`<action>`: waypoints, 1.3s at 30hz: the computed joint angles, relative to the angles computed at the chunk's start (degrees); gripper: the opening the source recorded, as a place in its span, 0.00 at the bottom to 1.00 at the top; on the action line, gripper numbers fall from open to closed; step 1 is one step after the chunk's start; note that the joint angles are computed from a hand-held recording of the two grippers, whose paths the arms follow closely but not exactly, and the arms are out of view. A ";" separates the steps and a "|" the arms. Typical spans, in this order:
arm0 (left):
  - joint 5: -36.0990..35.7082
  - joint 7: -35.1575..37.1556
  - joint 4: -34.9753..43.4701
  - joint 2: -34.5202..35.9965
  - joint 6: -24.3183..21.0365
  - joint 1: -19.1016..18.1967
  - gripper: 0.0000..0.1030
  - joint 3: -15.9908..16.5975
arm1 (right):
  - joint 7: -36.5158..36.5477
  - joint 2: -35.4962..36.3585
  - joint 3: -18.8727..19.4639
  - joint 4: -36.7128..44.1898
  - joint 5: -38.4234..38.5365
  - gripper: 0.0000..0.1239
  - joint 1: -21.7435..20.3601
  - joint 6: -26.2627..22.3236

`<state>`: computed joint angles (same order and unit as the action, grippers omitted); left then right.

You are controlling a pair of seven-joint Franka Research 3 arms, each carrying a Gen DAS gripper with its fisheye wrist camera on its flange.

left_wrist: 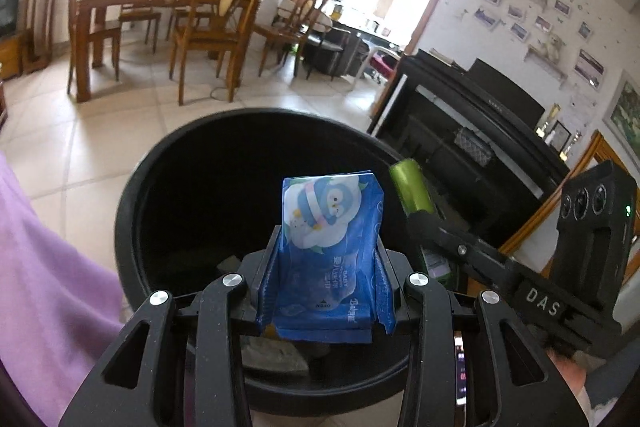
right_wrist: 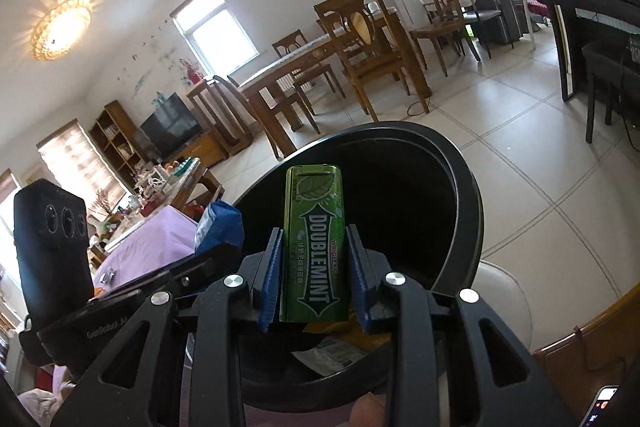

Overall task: Collect trash
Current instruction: 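Carry the Doublemint pack and blue packet over the bin and release both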

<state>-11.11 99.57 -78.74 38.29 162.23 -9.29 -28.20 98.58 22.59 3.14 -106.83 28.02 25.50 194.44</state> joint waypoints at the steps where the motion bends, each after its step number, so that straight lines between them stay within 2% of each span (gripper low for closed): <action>1: -0.49 0.63 -1.22 -0.77 0.16 0.95 0.38 -0.68 | 0.09 -0.08 -0.45 -0.15 0.42 0.24 0.74 0.15; 3: -0.99 1.51 -2.38 -1.29 0.70 1.83 0.38 -1.31 | 0.32 0.10 0.69 -0.41 -0.13 0.24 -0.49 0.58; 5: -1.12 1.49 -2.49 -1.23 0.97 1.78 0.38 -1.24 | -0.50 0.21 -1.96 -0.20 0.99 0.24 2.03 0.61; 10: -0.43 0.24 -4.00 -2.85 0.08 1.34 0.40 0.23 | -2.16 -0.15 -4.40 -0.51 2.97 0.26 5.05 1.00; 12: 0.76 -1.32 -4.08 -3.27 -0.09 0.08 0.51 1.99 | -2.79 0.03 -5.00 -0.33 3.86 0.27 5.65 1.40; 13: 1.23 -1.94 -4.31 -3.63 0.13 -0.29 0.55 2.51 | -2.64 -0.22 -3.16 -0.67 3.12 0.27 3.92 1.72; 14: 1.87 -2.68 -4.66 -4.03 0.69 -0.79 0.62 3.18 | -2.79 -0.28 -3.16 -0.64 3.37 0.27 3.95 1.62; 17: 3.67 -3.48 -6.61 -5.38 3.37 -0.97 0.64 3.67 | -2.97 -0.97 -2.39 -1.04 3.57 0.29 3.27 1.86; 19: 5.39 -4.85 -8.02 -6.51 4.86 -1.67 0.69 4.78 | -3.47 -1.46 -2.94 -1.26 4.22 0.29 3.93 2.24; 21: 8.44 -8.26 -10.31 -8.49 7.83 -3.85 0.80 7.98 | -4.17 -2.47 -2.94 -2.10 4.71 0.36 4.33 3.12; 22: 9.66 -9.41 -11.13 -9.26 8.80 -4.09 0.82 8.55 | -4.68 -2.74 -3.18 -2.30 5.26 0.43 4.79 3.43; 23: 10.78 -10.53 -12.84 -10.64 10.44 -4.12 0.85 8.99 | -5.94 -3.25 -4.49 -2.50 6.67 0.45 6.48 3.70; 26: 12.11 -12.05 -16.73 -14.09 12.72 -1.95 0.86 7.43 | -10.54 -4.24 -7.74 -2.11 11.01 0.45 10.79 3.43; 29: 11.75 -11.52 -21.87 -18.37 14.70 2.02 0.86 4.38 | -16.56 -4.06 -13.38 -0.31 17.61 0.45 17.47 2.35; 31: 12.56 -12.79 -25.85 -22.01 15.53 2.35 0.86 5.59 | -19.78 -3.33 -17.17 1.36 21.41 0.45 21.78 1.25; 33: 11.49 -12.52 -29.62 -25.32 16.01 4.39 0.86 4.89 | -20.41 -2.44 -18.92 3.15 22.27 0.45 23.99 -0.55; 36: 4.63 -8.06 -34.64 -29.98 16.77 9.83 0.86 1.53 | -18.00 0.16 -26.82 6.63 20.88 0.45 31.36 -5.02; 39: -6.31 -1.00 -39.00 -34.94 17.07 13.63 0.86 0.47 | -14.84 2.70 -30.28 10.53 17.09 0.45 34.56 -9.25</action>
